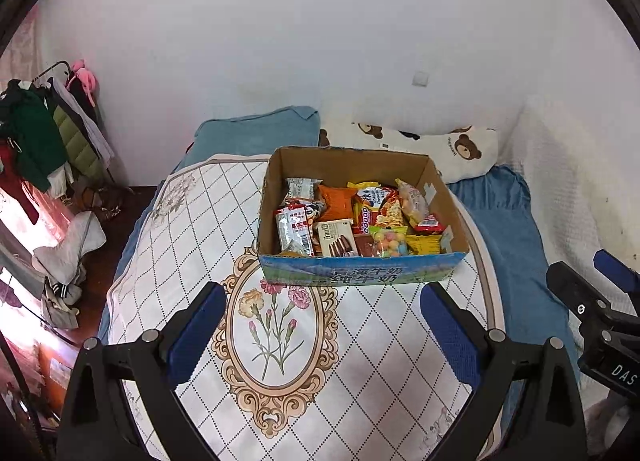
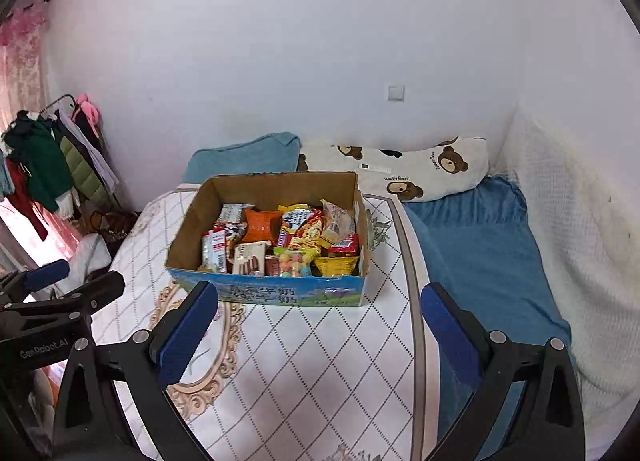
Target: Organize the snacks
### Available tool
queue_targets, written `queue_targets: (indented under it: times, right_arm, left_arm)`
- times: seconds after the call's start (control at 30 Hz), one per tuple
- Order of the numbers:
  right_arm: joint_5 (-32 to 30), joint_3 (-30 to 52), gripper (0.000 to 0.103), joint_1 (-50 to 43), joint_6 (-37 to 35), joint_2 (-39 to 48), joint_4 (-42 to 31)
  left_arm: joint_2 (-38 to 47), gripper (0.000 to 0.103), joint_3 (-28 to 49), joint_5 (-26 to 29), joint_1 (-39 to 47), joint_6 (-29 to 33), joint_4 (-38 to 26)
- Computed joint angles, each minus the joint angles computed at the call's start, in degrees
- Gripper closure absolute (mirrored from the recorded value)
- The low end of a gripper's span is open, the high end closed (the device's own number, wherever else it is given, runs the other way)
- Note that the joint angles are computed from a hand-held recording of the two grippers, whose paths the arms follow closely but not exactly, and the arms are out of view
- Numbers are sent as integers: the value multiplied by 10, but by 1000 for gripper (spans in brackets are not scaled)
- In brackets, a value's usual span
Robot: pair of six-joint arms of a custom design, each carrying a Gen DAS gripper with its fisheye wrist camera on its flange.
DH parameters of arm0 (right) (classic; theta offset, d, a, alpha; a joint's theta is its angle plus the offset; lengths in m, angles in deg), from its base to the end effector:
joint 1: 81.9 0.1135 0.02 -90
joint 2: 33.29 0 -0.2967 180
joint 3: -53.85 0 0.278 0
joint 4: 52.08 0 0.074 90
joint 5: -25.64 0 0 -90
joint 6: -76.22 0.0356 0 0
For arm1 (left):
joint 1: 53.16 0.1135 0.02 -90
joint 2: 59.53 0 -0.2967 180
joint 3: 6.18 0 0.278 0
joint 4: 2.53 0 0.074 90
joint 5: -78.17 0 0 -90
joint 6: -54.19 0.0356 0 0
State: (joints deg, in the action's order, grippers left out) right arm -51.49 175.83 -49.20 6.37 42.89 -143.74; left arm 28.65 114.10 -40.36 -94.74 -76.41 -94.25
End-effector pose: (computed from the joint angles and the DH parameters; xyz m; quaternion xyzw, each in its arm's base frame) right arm 0.1883 0.1114 0.5229 -0.0588 0.9200 0.0731 0.3806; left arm 0.2352 -0.1859 0.4670 -0.0566 0.9358 0.0123 0.3477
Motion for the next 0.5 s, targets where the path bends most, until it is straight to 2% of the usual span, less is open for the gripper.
queue_targets:
  times: [0.27, 0.5]
  right_arm:
    - [37, 30, 0, 34, 11, -11, -26]
    - [27, -3, 0, 15, 7, -15, -4]
  left_arm:
    - [-17, 0, 1, -50, -41, -22, -9]
    - [-9, 0, -10, -40, -24, -17, 8]
